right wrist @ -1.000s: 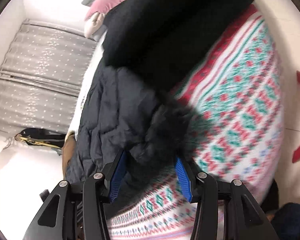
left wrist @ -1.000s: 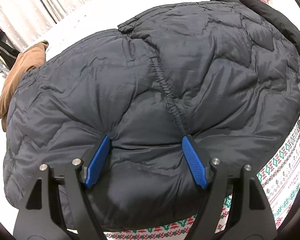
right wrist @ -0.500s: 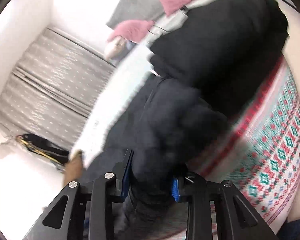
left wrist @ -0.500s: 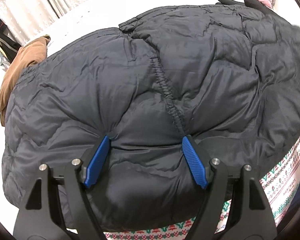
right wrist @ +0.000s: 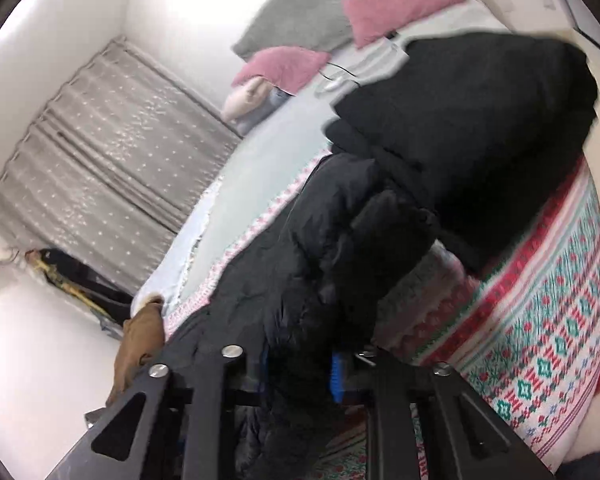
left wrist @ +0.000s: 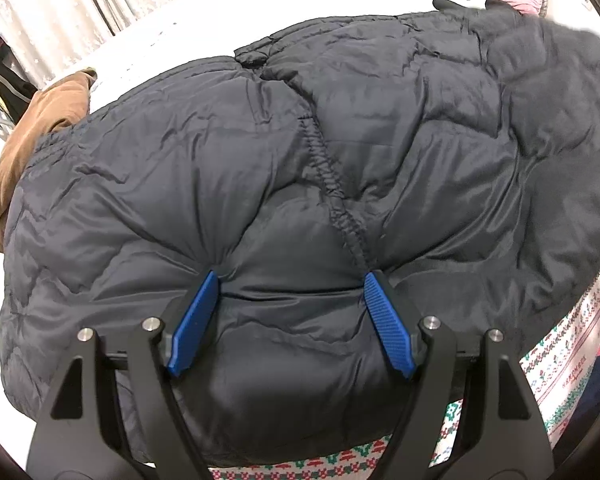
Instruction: Fold large clothes
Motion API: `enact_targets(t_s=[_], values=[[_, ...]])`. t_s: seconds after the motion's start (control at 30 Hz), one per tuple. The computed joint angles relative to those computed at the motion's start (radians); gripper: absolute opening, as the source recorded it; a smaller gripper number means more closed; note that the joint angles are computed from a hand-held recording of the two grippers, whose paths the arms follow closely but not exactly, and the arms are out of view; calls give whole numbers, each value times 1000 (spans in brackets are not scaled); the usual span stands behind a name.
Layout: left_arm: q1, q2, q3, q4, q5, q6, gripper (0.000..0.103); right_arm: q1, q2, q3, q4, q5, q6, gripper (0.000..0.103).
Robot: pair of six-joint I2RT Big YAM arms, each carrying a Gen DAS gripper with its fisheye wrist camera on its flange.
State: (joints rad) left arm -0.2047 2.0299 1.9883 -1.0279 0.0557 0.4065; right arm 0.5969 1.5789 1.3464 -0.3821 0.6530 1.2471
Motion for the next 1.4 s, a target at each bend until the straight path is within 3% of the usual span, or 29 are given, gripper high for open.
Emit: enact_targets(t_s=[0.1, 0.23, 0.73, 1.0, 1.23, 1.4], values=[[9, 4, 13, -11, 34, -13, 76, 26, 11, 69, -36, 44, -122, 14], [34, 10, 59, -64, 121, -38, 76, 34, 11, 106, -81, 69, -153, 12], [68, 11, 113, -105, 151, -55, 76, 6, -118, 34, -217, 194, -91, 11], [148, 102, 303, -223, 184, -138, 76, 23, -96, 73, -226, 224, -185, 11], [225, 133, 363, -257, 189, -221, 76, 42, -60, 124, -205, 255, -286, 11], [256, 181, 422, -353, 250, -229, 76, 56, -27, 166, -186, 274, -347, 12]])
